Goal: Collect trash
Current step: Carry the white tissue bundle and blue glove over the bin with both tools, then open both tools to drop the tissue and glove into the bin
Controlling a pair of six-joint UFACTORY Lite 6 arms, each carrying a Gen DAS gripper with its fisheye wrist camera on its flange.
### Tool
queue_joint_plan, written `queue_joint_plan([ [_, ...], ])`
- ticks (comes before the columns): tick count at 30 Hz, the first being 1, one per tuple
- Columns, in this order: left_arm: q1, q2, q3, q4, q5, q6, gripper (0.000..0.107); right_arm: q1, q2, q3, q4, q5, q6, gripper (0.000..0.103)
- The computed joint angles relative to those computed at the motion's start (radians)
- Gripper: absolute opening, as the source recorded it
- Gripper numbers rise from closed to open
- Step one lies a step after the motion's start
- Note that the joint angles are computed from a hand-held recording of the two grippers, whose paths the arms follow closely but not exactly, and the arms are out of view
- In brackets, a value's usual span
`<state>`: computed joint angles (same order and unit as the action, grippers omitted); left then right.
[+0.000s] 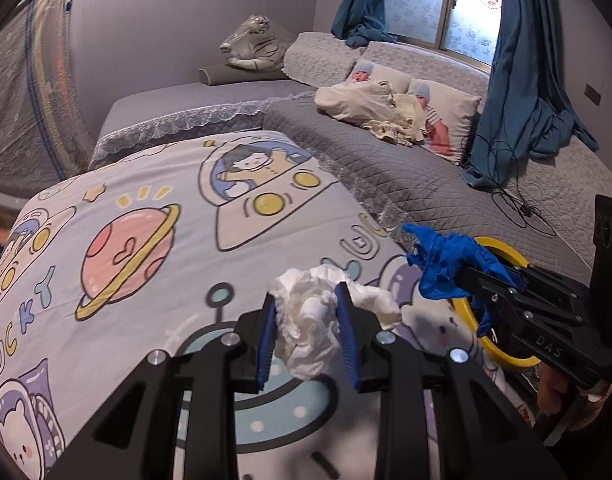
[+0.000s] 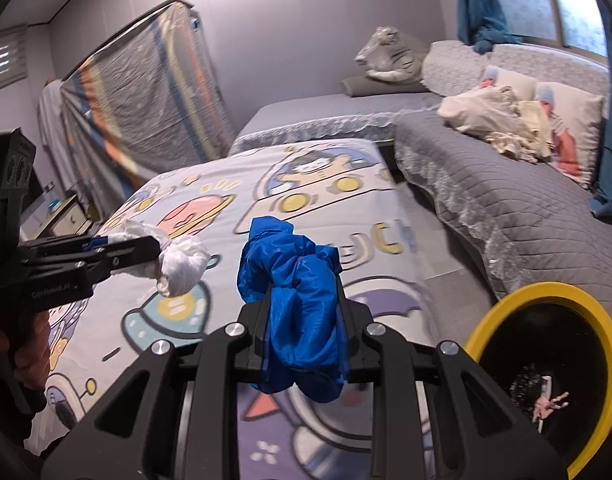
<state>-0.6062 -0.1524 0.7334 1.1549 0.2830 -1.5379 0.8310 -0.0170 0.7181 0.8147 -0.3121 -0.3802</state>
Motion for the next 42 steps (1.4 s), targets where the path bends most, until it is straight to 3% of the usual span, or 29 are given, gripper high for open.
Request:
queue_joint_plan([
  [12,-0.179,0.292,0.321,-0.031,0.077,0.011,0.027,-0.216,-0.275,-0.264,-0.008,-0.032,-0.002,0.023],
  [18,-0.262,0.496,0.568,-0.16,0.117,0.174,0.027,-0.376,-0.425,-0.394,-0.024,-0.004,-0.018,0.023],
  [23,-0.318,0.649,0.774,-0.239,0.163,0.296,0.027,-0.535,-0.523,-0.472,-0.179,0.055,0.086,0.023],
  [31,-0.386,0.884,1.093,-0.326,0.256,0.46,0.027,-0.792,-0.551,-0.534,-0.765,0.085,0.566,0.023],
  [34,-0.406,0.953,1.188,-0.346,0.281,0.495,0.027,-0.844,-0.519,-0.536,-0.896,0.067,0.683,0.023],
  [38,-0.411,1.032,1.283,-0.408,0.269,0.547,0.027,-0.896,-0.471,-0.532,-1.04,0.042,0.819,0.023],
  [42,-0.389,1.108,1.356,-0.554,0.186,0.656,0.028,-0.944,-0.385,-0.503,-1.092,0.012,0.857,0.024],
])
